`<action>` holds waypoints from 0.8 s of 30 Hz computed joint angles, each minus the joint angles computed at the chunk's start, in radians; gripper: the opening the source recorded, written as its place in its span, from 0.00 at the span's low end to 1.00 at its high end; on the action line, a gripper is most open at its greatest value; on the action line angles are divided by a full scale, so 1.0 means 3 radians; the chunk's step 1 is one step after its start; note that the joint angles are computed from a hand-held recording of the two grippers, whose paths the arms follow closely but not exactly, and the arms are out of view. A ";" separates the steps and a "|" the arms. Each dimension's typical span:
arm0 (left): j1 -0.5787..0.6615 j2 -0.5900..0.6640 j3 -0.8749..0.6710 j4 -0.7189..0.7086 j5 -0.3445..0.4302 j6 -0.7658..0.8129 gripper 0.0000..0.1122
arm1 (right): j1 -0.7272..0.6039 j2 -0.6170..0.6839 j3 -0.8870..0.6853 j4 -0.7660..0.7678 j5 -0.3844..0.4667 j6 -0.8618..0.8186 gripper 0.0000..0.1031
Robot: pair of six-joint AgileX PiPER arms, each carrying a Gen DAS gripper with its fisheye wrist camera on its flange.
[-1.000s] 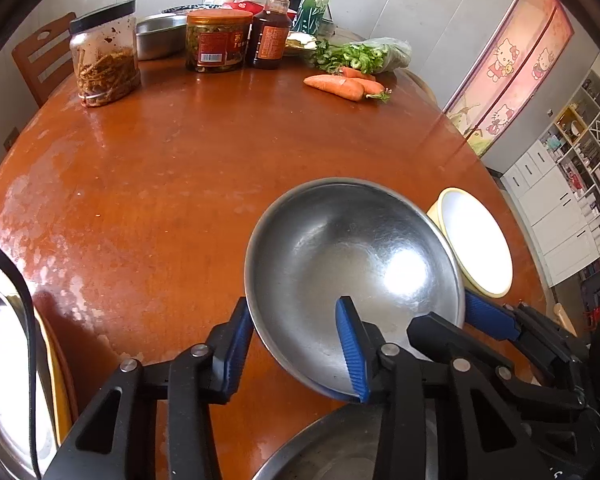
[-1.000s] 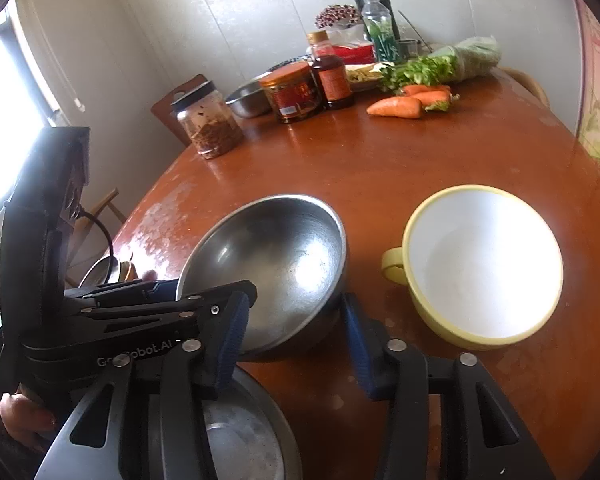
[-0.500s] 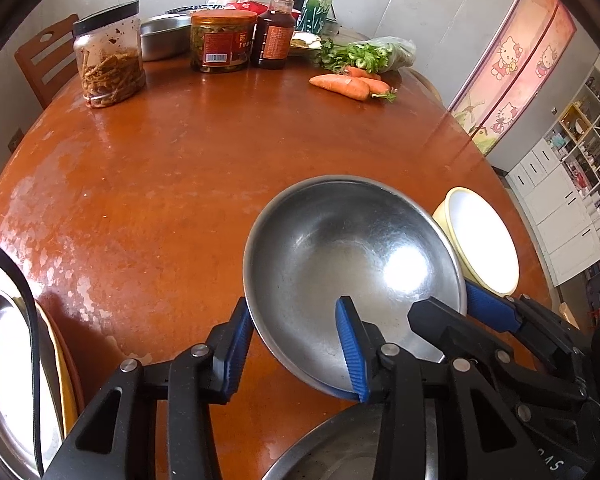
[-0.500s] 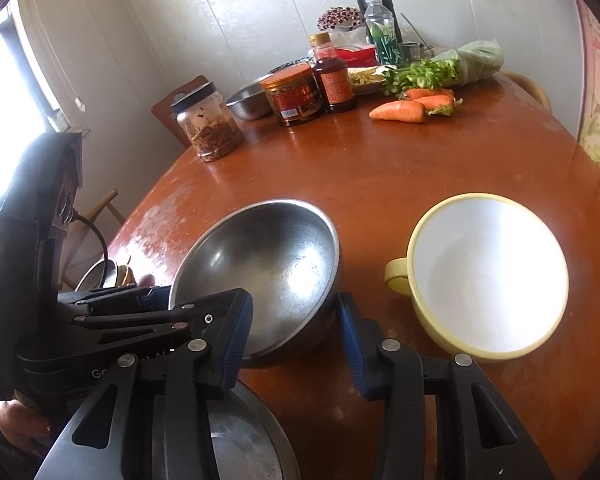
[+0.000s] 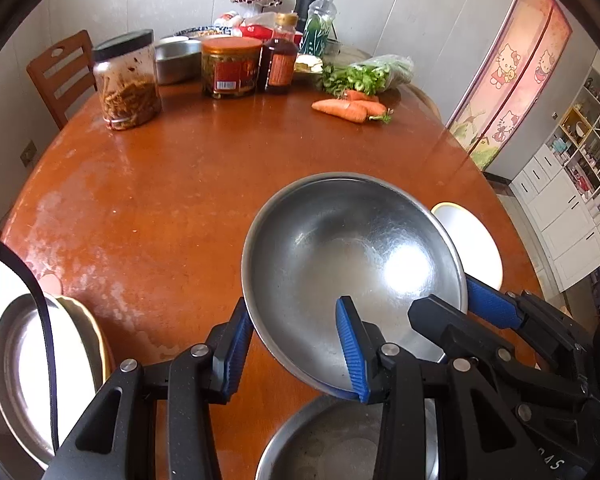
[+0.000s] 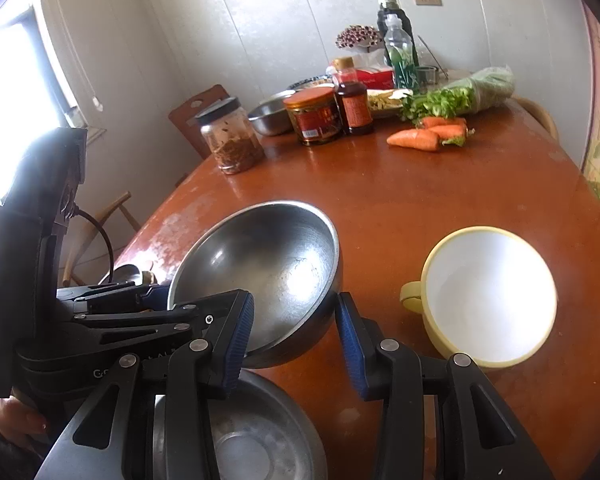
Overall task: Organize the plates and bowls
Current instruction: 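Lower the steel bowl into the basin with the left tool while the right tool holds the basin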
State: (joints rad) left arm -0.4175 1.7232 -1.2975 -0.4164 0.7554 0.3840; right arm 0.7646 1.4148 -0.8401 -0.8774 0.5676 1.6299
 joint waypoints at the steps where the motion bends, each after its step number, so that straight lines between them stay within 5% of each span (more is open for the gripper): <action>1: 0.0002 -0.0032 0.0018 -0.0001 -0.0003 0.0004 0.37 | 0.0033 -0.0017 -0.0002 -0.0015 0.0029 0.0025 0.43; 24: -0.0002 -0.0997 0.0843 0.0061 -0.0095 -0.0023 0.37 | 0.1161 -0.0278 -0.0062 -0.0324 0.1026 0.0635 0.44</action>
State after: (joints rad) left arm -0.4182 1.4241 -1.0447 -0.3982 0.7267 0.3772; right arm 1.1129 1.3315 -0.8588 -0.9746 0.8753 1.8203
